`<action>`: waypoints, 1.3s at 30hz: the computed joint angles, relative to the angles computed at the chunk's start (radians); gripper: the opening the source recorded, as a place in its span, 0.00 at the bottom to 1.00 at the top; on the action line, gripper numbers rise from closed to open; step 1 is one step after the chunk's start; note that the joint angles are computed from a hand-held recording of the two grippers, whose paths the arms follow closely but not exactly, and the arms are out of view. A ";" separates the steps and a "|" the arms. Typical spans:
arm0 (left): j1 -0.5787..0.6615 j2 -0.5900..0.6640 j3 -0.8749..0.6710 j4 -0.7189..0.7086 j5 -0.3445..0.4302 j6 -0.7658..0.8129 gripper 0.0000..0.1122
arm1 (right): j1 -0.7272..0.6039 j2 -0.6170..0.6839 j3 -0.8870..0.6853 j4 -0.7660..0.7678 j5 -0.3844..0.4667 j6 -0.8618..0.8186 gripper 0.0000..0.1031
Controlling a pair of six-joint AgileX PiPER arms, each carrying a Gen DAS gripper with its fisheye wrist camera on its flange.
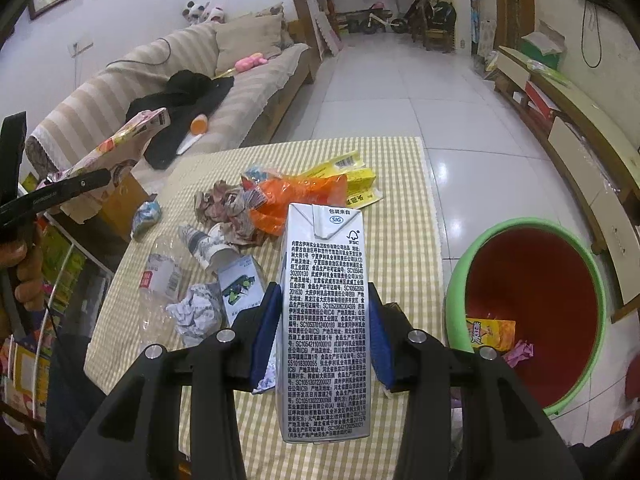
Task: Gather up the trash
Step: 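Carry the Pocky box and milk carton over the red bin with both tools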
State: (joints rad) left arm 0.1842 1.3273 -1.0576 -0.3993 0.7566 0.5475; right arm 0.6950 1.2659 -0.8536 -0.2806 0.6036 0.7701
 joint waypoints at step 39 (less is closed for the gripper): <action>-0.877 0.343 -0.262 0.273 -0.106 -0.593 0.49 | -0.951 -0.210 0.198 0.687 0.031 -1.083 0.39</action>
State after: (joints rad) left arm -0.6925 1.6699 -1.3197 -0.1258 0.6506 -0.0456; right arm -0.2558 1.0560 -0.6557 0.4068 0.6344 -0.3131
